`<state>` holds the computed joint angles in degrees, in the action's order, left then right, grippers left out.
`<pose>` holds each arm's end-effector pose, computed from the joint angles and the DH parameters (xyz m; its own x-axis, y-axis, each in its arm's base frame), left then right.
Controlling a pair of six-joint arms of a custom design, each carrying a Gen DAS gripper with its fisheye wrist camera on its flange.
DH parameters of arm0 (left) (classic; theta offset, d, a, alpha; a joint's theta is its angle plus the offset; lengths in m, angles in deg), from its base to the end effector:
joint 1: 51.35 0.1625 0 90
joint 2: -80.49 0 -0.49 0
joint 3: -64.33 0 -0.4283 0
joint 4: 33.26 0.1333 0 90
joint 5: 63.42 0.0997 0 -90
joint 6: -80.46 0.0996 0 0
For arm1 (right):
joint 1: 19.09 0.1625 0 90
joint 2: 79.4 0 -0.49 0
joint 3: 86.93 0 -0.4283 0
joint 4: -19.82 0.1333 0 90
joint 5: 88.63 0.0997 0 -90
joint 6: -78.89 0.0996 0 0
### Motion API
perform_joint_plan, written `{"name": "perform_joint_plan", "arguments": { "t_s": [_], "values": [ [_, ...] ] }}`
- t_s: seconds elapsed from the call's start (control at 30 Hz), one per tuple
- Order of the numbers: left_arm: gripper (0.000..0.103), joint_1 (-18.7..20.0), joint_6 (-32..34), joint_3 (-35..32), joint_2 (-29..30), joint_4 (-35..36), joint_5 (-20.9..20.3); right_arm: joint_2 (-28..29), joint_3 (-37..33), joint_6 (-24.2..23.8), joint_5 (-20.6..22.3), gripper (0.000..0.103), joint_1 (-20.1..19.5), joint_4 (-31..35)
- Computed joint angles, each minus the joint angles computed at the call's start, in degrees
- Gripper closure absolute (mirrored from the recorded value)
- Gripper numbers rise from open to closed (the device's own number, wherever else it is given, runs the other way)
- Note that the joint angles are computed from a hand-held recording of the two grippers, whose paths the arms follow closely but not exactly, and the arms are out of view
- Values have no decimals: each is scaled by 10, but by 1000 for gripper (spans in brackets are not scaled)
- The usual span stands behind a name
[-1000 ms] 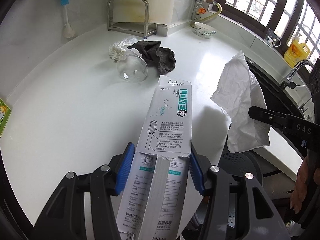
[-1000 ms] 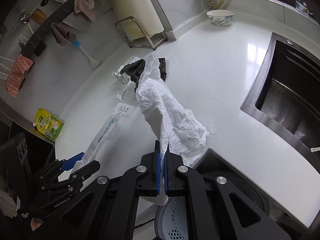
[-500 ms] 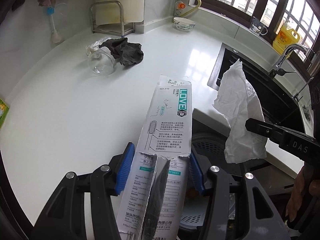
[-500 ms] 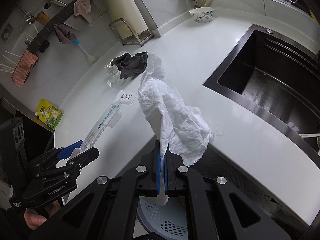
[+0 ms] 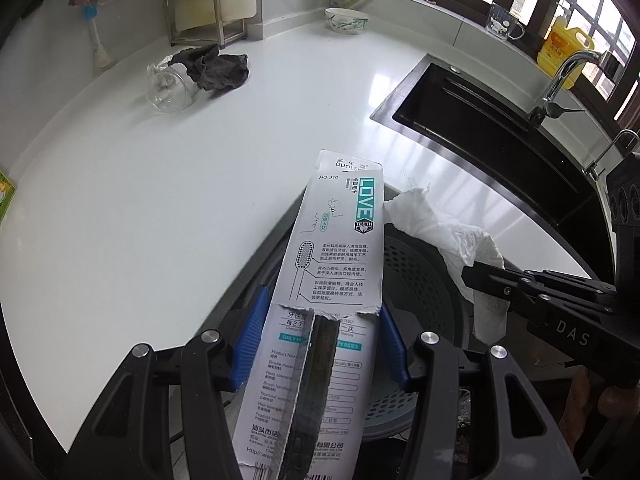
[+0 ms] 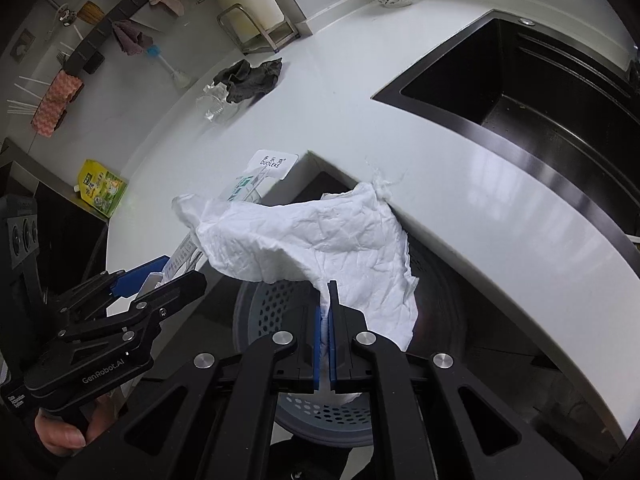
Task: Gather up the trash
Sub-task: 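Carry package and tissue over the basket and open both tools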
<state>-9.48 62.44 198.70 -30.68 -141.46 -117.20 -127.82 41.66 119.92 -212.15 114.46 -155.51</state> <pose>-0.1019 -0.3493 0.3620 -0.7051 0.3983 -0.5867 0.5507 0.8288 -0.0992 0.4047 -0.3121 0.0333 -0.9321 0.0677 0.3559 -0.0985 0.8980 -0.4289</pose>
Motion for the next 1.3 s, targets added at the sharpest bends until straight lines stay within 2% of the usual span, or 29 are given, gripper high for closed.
{"name": "perform_joint_plan", "arguments": {
  "t_s": [0.37, 0.63, 0.97, 1.0, 1.03, 1.07, 1.1, 1.3],
  "values": [
    [52, -27, -92, 47, -23, 53, 5, 16, 39, -15, 43, 100, -21, -19],
    [52, -10, -106, 71, -12, 39, 5, 46, 49, -33, 70, 100, -47, -53],
    [49, 28, -108, 77, 33, -12, 15, 66, 55, -42, 87, 100, -78, -86],
    [46, 27, -116, 76, 33, -10, 17, 66, 57, -43, 93, 96, -81, -92],
    [39, 24, -122, 77, 28, -4, 18, 65, 58, -42, 95, 90, -83, -97],
    [35, 22, -128, 77, 24, 0, 21, 64, 60, -38, 88, 76, -81, -98],
    [30, 18, -135, 77, 20, 5, 26, 61, 64, -36, 79, 69, -78, -102],
    [29, 11, -161, 68, 2, 41, 31, 49, 68, -40, 65, 69, -67, -95]
  ]
}}
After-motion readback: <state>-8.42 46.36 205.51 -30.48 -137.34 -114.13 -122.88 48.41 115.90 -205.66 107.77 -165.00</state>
